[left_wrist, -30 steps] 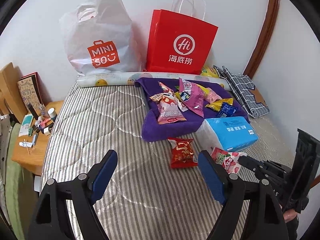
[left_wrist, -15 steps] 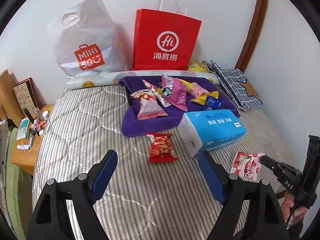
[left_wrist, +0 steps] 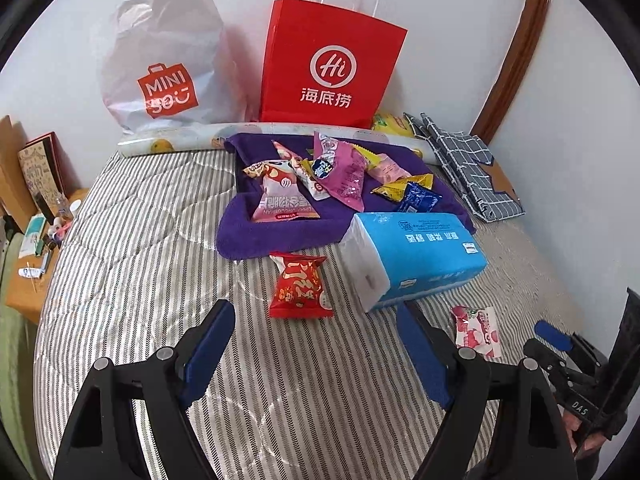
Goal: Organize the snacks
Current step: 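Grasp the white-red strawberry candy bag with the right tool while the left tool grasps the red snack packet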
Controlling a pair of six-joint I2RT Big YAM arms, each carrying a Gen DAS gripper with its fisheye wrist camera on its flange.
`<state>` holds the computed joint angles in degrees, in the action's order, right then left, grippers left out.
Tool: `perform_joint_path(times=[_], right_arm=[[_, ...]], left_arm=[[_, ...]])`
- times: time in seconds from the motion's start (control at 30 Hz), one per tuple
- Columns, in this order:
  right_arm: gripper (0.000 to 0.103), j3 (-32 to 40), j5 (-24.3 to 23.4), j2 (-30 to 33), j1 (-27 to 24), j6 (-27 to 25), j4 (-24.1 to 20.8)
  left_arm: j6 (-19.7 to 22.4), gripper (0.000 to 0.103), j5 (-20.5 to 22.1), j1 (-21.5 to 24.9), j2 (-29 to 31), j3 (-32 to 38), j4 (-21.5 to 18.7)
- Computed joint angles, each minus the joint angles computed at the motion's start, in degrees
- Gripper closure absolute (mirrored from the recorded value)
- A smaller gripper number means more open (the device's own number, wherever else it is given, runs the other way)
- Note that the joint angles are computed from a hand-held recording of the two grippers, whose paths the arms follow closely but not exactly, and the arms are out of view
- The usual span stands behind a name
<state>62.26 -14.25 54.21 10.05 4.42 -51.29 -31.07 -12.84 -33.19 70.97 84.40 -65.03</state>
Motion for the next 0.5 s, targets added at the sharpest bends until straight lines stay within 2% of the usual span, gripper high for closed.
perform_joint_path(times=[0.07, 0.27, 0.5], right_arm=[[0.048, 0.57, 1.84, 1.4, 1.65, -2.09, -0.08], [0.048, -0.6, 11.35, 3.95, 6.8, -9.2, 0.91], [0.04, -0.66, 15.95, 5.99, 8.91, -15.79, 3.37]], left_arm=[[0.05, 0.021, -0.29, 0.13, 0.26, 0.2, -0.39], [0.43, 0.021, 0.22, 1.46, 0.38, -0.04, -0.14], [0.89, 0.021, 0.77, 3.16, 2.73, 0.62, -1.12]])
